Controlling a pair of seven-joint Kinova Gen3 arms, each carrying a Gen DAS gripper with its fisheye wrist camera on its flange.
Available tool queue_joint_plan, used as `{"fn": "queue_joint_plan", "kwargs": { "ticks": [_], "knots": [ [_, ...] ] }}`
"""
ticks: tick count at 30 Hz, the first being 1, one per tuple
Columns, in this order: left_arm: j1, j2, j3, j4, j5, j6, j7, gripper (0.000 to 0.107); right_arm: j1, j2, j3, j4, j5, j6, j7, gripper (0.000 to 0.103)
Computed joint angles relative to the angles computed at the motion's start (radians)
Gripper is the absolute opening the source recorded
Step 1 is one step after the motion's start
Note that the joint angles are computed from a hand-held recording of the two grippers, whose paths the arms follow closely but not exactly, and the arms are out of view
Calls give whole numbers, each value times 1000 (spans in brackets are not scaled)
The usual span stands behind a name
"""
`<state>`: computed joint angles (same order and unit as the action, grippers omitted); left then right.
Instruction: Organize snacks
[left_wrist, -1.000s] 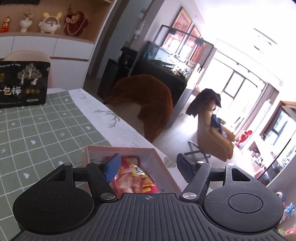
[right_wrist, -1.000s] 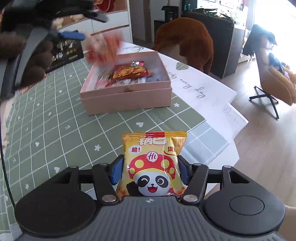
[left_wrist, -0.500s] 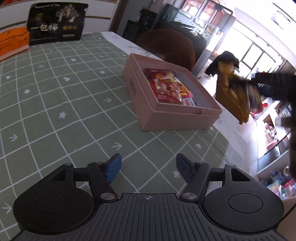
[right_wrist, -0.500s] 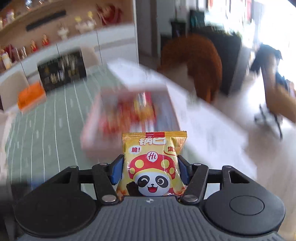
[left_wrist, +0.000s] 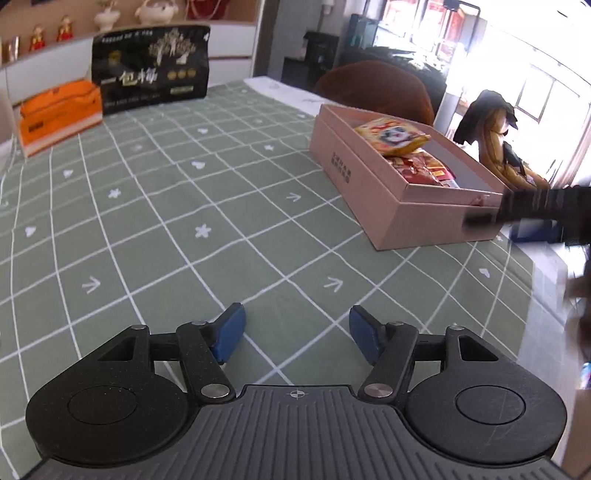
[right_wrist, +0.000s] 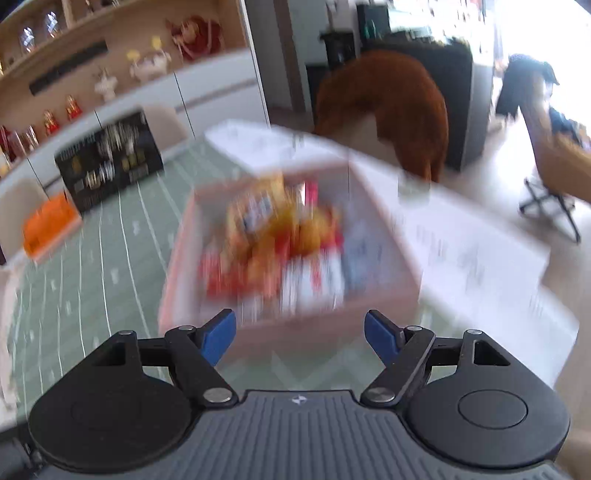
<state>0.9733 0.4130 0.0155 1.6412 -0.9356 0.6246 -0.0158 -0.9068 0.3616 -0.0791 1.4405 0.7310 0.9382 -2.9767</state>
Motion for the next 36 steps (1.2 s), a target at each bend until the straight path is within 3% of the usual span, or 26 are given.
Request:
{"fn": "queue_joint_plan", "kwargs": {
  "ticks": [3,6,9,11,17,24,36],
  "knots": [
    [45,31,-42,-2,-97,-3,73,70,-9,21,-27,63,2,-31,-107,77],
    [83,76,-64,-25,-184,25,111,76,-128,38,36,111,112,-17,-223,78],
    [70,109,-29,-88,-158,97,61,77,-165,60,29,131,197,3,-256,85],
    [74,120,-27,-107,-149,118,50,77,-179,90,15,111,233,66,-250,87],
    [76,129,-40,-114,-146,117,44,77,-171,107,9,86,219,121,-284,102],
    [82,133,-41,-119,-148,128,47,77,-195,115,15,133,305,113,-369,103],
    [81,132,-41,-116,-150,126,50,77,-179,112,-3,137,315,112,-373,103]
  ]
}}
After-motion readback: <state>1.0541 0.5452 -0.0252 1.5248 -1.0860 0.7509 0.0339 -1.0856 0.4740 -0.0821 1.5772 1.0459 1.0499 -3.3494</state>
